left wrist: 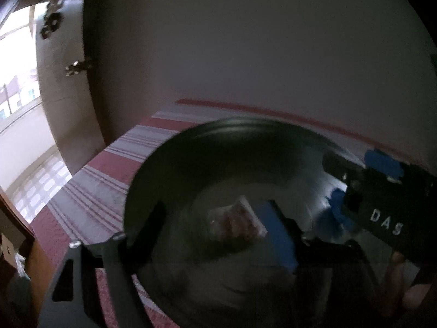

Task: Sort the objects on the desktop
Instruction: 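Lower both held items over the metal basin and open both tools, then withdraw both tools from the basin back toward the item pile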

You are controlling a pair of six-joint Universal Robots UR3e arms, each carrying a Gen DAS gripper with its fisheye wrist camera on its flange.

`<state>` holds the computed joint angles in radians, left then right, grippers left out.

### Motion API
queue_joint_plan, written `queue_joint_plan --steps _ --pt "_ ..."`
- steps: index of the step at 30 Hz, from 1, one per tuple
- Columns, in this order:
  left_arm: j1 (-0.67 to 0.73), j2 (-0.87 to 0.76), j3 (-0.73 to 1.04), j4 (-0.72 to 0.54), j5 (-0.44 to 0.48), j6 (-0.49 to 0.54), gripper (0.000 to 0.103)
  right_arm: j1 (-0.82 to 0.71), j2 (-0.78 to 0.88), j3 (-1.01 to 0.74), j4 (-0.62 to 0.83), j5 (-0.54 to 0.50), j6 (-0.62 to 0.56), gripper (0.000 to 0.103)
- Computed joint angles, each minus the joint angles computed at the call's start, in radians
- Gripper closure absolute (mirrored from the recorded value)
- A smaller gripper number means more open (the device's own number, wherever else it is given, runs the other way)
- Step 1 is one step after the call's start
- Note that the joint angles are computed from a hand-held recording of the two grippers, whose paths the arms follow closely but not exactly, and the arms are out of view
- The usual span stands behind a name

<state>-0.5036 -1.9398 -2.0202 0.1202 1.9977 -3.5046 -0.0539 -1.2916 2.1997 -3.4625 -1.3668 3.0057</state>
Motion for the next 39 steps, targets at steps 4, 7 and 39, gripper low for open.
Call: queue_joint_plan --steps 4,7,39 --pt "0.009 0.011 -0.011 0.002 -0.004 -0.015 0.027 -0.003 -0.014 0.011 0.000 -0.017 0.005 0.030" --pt "0.017 0.012 -0.016 0.005 -0.012 -0.017 0.027 -0.011 -0.028 0.024 -0.001 -0.019 0.019 0.030" --pt "-0.071 0.004 -0.019 0.069 0.048 -0.013 0.006 -0.119 -0.225 0.225 -0.023 0.025 0.013 0.029"
